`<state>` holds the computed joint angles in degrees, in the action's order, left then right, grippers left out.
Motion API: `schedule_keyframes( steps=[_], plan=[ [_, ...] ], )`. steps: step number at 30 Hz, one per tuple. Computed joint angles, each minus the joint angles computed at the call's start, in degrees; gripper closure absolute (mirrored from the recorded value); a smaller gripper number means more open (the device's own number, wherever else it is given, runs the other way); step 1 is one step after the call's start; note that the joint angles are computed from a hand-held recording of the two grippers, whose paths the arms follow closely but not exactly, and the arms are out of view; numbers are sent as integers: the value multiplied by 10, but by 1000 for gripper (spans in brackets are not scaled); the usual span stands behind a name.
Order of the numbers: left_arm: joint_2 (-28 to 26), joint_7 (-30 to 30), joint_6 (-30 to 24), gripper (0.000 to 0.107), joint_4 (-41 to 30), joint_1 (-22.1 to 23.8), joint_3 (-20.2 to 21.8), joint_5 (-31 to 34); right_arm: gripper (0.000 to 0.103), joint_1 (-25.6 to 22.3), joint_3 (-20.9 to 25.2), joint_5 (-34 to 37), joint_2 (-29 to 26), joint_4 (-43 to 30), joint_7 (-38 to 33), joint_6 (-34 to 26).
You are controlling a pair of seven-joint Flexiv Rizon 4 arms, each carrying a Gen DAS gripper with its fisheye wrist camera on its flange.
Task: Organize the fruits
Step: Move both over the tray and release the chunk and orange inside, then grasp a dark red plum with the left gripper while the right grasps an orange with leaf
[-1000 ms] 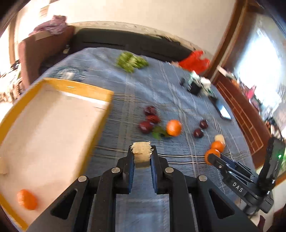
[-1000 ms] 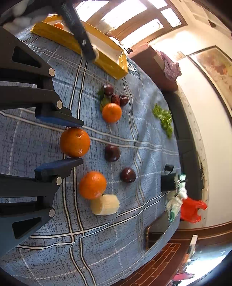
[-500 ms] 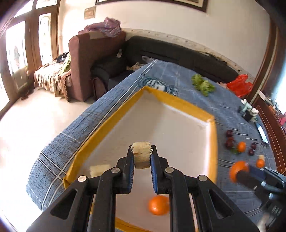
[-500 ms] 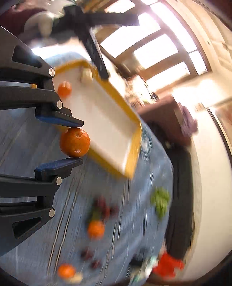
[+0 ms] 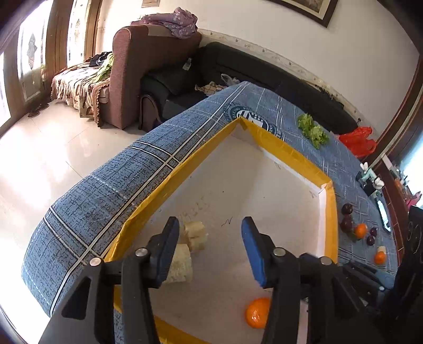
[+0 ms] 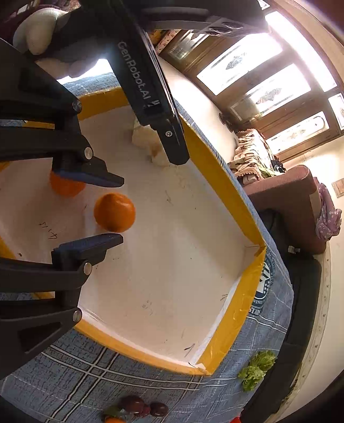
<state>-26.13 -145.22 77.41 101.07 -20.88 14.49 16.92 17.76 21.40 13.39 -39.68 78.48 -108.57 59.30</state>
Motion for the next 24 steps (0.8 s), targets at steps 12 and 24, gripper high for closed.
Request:
schedule_keyframes(
  steps=[12,24],
  plan=[
    [41,-180,32,47,34,-69,75,95,40,-3,-55,-53,69,122,123,112],
    [75,-238,-9,42,19,-45,13,188,72,17,-78,-149,79,188,165,134]
  ],
)
